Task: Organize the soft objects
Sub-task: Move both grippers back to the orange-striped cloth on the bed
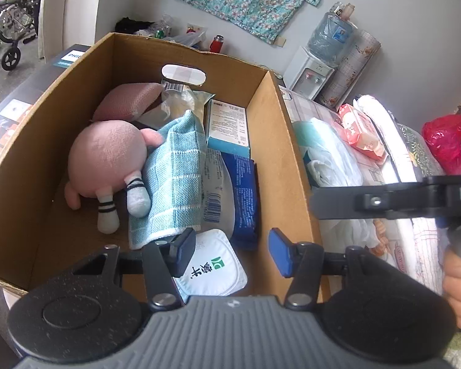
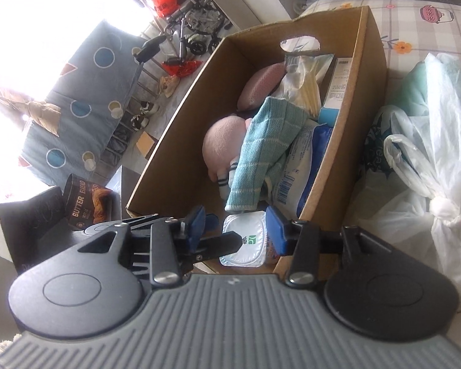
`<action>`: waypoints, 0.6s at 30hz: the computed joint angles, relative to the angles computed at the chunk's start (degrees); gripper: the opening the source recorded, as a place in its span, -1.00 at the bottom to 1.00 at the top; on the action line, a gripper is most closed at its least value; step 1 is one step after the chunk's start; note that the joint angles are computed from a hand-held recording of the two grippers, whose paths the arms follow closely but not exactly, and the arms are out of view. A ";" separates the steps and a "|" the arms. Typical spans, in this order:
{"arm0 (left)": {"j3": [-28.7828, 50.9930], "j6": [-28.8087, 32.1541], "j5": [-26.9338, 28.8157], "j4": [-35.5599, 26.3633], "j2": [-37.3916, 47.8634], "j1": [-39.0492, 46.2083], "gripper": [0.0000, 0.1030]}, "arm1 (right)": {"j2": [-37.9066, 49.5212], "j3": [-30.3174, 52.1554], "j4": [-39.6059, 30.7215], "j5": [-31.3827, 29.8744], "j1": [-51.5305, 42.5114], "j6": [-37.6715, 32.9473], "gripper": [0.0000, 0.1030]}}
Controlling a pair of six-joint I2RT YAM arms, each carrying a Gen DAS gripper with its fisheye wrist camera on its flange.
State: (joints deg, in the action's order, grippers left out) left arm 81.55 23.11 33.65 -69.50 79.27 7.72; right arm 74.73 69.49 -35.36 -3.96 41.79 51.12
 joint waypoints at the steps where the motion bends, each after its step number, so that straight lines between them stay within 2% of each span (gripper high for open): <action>1: -0.13 -0.34 -0.02 0.29 -0.50 -0.33 0.03 | -1.77 -1.12 0.40 0.98 0.35 0.50 -0.15; 4: -1.30 -1.28 0.99 1.73 -3.37 -2.01 0.09 | -8.51 -4.72 0.67 4.75 1.51 1.59 -0.11; 6: -2.72 -2.42 1.42 3.64 -6.39 -4.06 0.19 | -13.63 -6.34 -1.64 9.13 3.18 2.68 -0.05; 12: -8.06 -7.63 0.72 10.59 -16.76 -15.23 0.37 | -27.77 -8.20 -14.22 24.43 9.73 8.70 0.06; 16: -12.02 -11.93 -3.27 15.04 -21.64 -26.19 0.43 | -34.69 -7.72 -27.04 39.11 21.54 20.01 0.09; 18: -14.12 -14.67 -6.41 17.50 -23.23 -32.31 0.45 | -36.30 -7.01 -37.31 48.85 32.44 32.63 0.11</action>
State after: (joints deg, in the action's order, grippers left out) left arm 67.44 8.44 27.24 -52.00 56.05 -24.58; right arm 38.43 62.48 -72.67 44.90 74.23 83.75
